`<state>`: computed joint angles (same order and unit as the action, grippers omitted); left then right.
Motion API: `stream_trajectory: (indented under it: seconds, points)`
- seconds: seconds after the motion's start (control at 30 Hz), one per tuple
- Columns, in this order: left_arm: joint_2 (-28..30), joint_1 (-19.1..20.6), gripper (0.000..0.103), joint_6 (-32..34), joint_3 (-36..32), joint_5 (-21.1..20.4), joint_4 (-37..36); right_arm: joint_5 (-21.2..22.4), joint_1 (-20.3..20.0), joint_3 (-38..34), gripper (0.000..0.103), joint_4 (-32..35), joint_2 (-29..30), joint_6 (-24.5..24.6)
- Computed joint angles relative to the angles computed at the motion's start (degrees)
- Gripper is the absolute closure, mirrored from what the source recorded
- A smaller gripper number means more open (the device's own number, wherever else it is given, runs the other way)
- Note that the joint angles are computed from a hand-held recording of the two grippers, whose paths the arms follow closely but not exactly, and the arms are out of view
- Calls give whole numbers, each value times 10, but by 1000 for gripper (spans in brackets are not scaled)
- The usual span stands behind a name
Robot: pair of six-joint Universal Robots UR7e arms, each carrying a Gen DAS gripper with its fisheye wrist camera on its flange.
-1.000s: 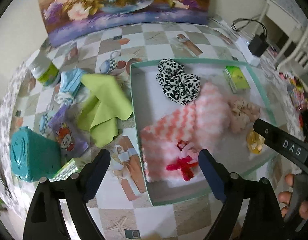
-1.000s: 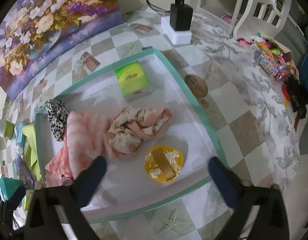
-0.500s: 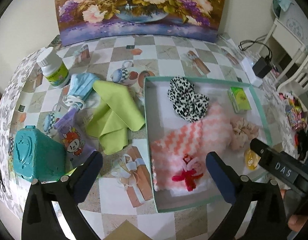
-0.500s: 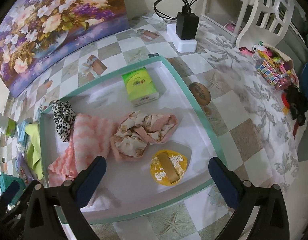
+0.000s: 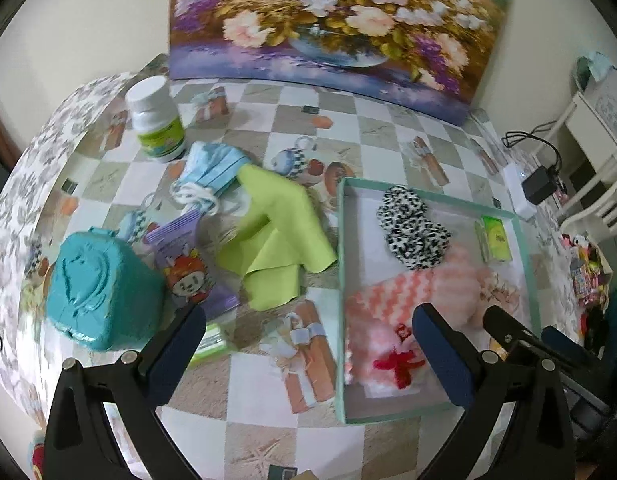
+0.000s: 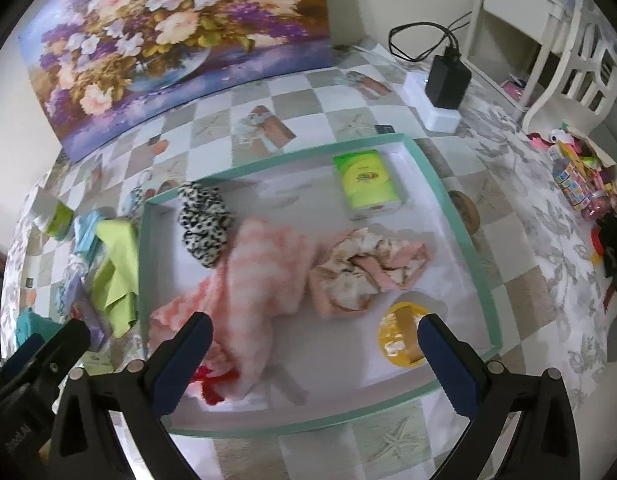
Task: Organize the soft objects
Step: 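Withdraw both tools from the tray back over the pile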
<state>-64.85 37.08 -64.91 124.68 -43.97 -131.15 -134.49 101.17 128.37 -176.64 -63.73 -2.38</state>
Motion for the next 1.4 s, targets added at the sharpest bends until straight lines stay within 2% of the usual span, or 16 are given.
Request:
stream_trajectory:
  seconds: [0.27, 0.43, 0.6, 0.83, 1.2, 1.4]
  points:
    - [-28, -13, 0, -62, 24, 21, 40, 0, 20, 9, 0, -5, 7, 4]
    - [-49, -16, 0, -100, 51, 10, 48, -10, 37, 14, 0, -13, 17, -2]
    - [-70, -17, 0, -150, 66, 10, 86, -2, 40, 20, 0, -10, 18, -2]
    - [-94, 1, 0, -197, 84, -10, 91, -7, 50, 24, 0, -7, 25, 1]
    - [-89, 21, 1, -246, 65, -15, 143, -11, 60, 18, 0, 0, 47, -13]
    - [-67, 27, 1, -238, 49, -10, 150, -10, 59, 16, 0, 4, 47, -13]
